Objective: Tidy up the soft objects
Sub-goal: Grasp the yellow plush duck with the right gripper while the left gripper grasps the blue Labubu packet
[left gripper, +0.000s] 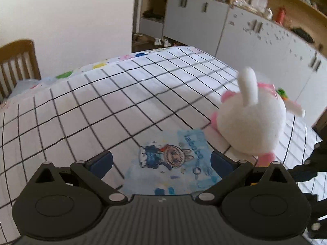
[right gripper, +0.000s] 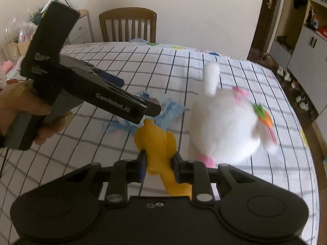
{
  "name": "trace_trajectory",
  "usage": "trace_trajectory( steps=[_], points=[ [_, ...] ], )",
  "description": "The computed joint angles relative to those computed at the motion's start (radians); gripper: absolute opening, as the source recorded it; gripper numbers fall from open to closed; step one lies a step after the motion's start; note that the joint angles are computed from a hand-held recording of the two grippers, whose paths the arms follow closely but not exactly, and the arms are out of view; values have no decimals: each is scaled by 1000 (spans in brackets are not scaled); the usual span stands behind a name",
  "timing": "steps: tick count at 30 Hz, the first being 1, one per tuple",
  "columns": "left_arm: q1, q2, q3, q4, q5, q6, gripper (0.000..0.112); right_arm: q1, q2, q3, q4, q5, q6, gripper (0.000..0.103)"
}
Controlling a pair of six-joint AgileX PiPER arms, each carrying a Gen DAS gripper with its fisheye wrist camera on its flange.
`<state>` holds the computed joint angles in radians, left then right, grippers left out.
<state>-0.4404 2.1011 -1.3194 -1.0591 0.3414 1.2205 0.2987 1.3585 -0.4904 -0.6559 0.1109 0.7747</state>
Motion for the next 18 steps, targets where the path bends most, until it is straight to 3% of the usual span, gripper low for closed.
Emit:
trace_trajectory(
  steps=[2, 8, 14, 18],
  points=[
    [-11, 4, 3, -5, 1, -5, 103, -3, -21, 22, 85, 3, -80, 25],
    [-64, 17, 6, 57, -53, -55, 103, -9, -46, 67, 81, -4, -52, 25],
    [-115, 29, 14, 127, -149, -92, 103, -25, -65, 90, 152, -16, -116, 25],
    [-128, 31, 14, 180, -173, -169, 102, -41, -82, 109, 217, -24, -177, 25]
  ],
)
